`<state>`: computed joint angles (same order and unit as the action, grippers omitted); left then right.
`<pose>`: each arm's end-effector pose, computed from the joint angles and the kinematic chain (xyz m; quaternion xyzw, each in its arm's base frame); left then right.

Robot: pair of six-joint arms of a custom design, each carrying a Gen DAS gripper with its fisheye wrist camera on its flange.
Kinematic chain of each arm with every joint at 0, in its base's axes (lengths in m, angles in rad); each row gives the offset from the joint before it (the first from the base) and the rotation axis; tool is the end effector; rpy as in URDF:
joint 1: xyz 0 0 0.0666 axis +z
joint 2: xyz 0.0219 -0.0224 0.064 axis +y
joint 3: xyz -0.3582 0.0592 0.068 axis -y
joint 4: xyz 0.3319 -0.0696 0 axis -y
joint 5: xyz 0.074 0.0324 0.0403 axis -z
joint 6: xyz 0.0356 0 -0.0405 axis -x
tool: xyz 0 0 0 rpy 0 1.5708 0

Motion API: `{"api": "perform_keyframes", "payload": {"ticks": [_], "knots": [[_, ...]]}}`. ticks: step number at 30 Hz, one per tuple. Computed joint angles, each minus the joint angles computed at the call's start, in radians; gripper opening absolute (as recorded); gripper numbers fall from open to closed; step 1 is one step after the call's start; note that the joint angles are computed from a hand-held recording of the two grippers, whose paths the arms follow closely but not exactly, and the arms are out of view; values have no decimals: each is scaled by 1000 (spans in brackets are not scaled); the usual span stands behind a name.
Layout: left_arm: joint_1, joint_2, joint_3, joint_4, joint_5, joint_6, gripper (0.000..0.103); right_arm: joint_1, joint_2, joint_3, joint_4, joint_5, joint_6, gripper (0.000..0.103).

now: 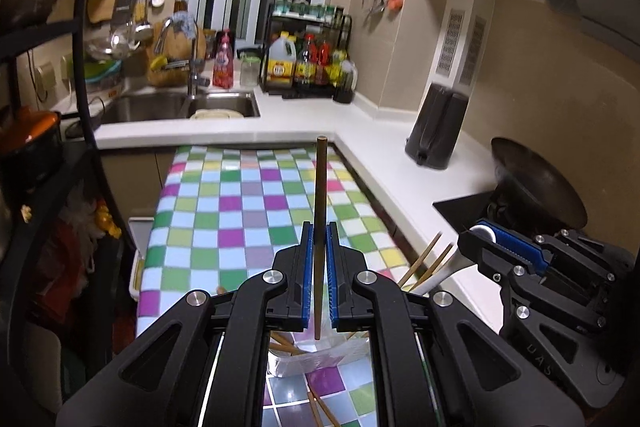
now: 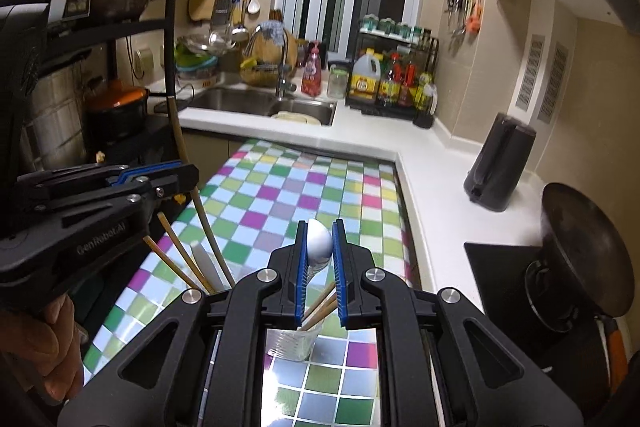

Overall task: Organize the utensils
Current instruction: 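Carry the chopstick over the clear container with the left gripper while the right carries the spoon there, then open the left gripper dropping the chopstick into the container while the right releases the spoon, then move both open grippers back down to the last two chopsticks on the cloth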

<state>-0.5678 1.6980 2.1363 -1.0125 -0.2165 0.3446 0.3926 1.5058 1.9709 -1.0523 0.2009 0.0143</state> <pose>0.4478 -0.2770 0.5589 0.0459 0.8736 -0.1241 0.4683 0.4220 0.1666 0.5808 -0.1308 0.8685 0.0015 0.4781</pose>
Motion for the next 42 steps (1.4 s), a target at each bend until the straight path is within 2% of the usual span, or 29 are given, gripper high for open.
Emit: {"api": "perform_keyframes", "payload": {"ticks": [5, 9, 10, 11, 13, 18, 26, 30, 37, 42], "knots": [[-2, 9, -71, 14, 1, 12, 6, -5, 16, -49, 20, -13, -8, 12], [-5, 25, -92, -5, 10, 4, 7, -8, 16, -92, 36, -20, -11, 12], [-5, 27, -93, -9, 9, 5, 10, -10, 13, -102, 41, -25, -14, 12], [-6, 27, -93, -11, 7, 8, 21, -9, 12, -108, 44, -28, -17, 12], [-8, 15, -104, 3, -8, 9, 35, -9, 5, -122, 50, -23, -18, 19], [-33, -48, -146, 59, -85, -2, 35, -9, -32, -149, 80, 5, -25, 21], [-111, -209, -314, 170, -200, -2, 35, 31, -198, -268, 183, 50, -35, 21], [-161, -297, -420, 223, -257, -5, 35, 71, -302, -364, 234, 85, -44, 21], [-243, -427, -640, 289, -339, 37, 35, 146, -468, -564, 291, 149, -95, 22], [-293, -472, -791, 334, -396, 63, 35, 180, -557, -718, 310, 181, -175, 22]]}}
